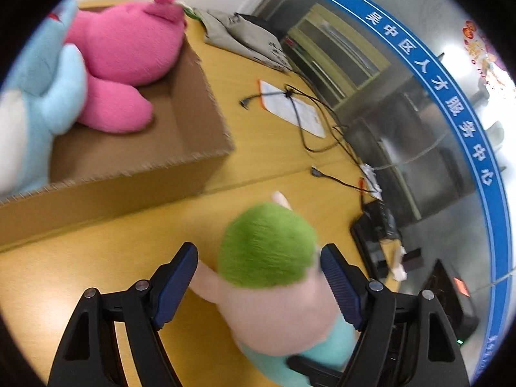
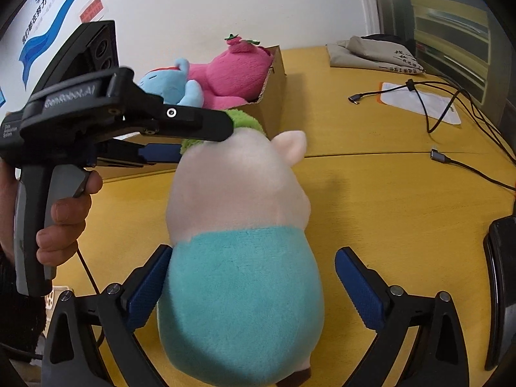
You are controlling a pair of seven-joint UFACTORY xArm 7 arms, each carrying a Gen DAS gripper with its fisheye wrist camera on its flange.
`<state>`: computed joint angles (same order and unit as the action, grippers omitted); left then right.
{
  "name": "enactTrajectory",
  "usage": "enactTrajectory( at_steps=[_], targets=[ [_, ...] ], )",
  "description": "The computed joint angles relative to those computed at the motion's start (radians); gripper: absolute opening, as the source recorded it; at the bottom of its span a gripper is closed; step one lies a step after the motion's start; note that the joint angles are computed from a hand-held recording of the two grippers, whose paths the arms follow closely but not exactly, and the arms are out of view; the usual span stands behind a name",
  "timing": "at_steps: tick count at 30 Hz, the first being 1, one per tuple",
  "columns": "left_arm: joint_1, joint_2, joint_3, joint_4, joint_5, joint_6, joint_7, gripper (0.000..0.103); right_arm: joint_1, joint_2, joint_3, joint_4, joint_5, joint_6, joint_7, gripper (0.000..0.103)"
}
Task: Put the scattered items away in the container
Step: 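Close the left gripper on the green-haired plush while the right gripper closes on it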
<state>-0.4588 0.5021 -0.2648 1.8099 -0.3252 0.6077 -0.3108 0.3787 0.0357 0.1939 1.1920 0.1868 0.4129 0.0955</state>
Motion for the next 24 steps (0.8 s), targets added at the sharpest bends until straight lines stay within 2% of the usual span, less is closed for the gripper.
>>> enactTrajectory(
  at_steps=[2,5,6,7,10,12,14,17,20,24],
  targets=[
    [0.012,0.009,-0.023,0.006,-0.03,0.001,0.032,0.078,-0.002,0.003,0.003,-0.002,0.041,-0.002,-0.031,0.102],
    [-0.019,0.027,0.01,0.036,0.013,0.011,-0.009,0.078,-0.005,0.008,0.007,-0.003,0.109,-0.003,-0.087,0.102],
    [-0.014,0.034,0.004,0.039,0.002,0.007,-0.015,0.076,-0.005,0.011,0.007,0.001,0.117,0.001,-0.094,0.102],
    [-0.009,0.04,0.001,0.042,-0.008,0.007,-0.022,0.068,-0.003,0.01,0.008,0.002,0.116,0.004,-0.098,0.102],
    [0.003,0.035,-0.005,0.021,-0.032,-0.009,-0.037,0.062,0.008,0.003,0.011,-0.001,0.065,0.011,-0.096,0.102],
    [0.004,0.02,-0.01,0.005,-0.029,-0.013,-0.024,0.058,0.024,0.0,0.01,0.005,-0.068,0.044,-0.027,0.102],
    [-0.005,0.013,-0.005,0.008,-0.011,0.002,-0.021,0.057,0.035,-0.009,0.012,0.014,-0.15,0.093,0.023,0.103],
    [-0.024,-0.001,0.017,0.001,0.025,0.006,-0.05,0.055,0.042,-0.013,0.016,0.017,-0.171,0.123,0.046,0.099],
    [-0.018,-0.025,0.018,-0.012,0.036,-0.013,-0.048,0.053,0.042,-0.022,0.015,-0.002,-0.17,0.08,0.066,0.085],
    [-0.036,-0.065,0.056,0.023,0.125,0.0,-0.067,0.053,0.047,-0.016,0.021,0.021,-0.132,-0.005,0.041,0.083]
  ],
)
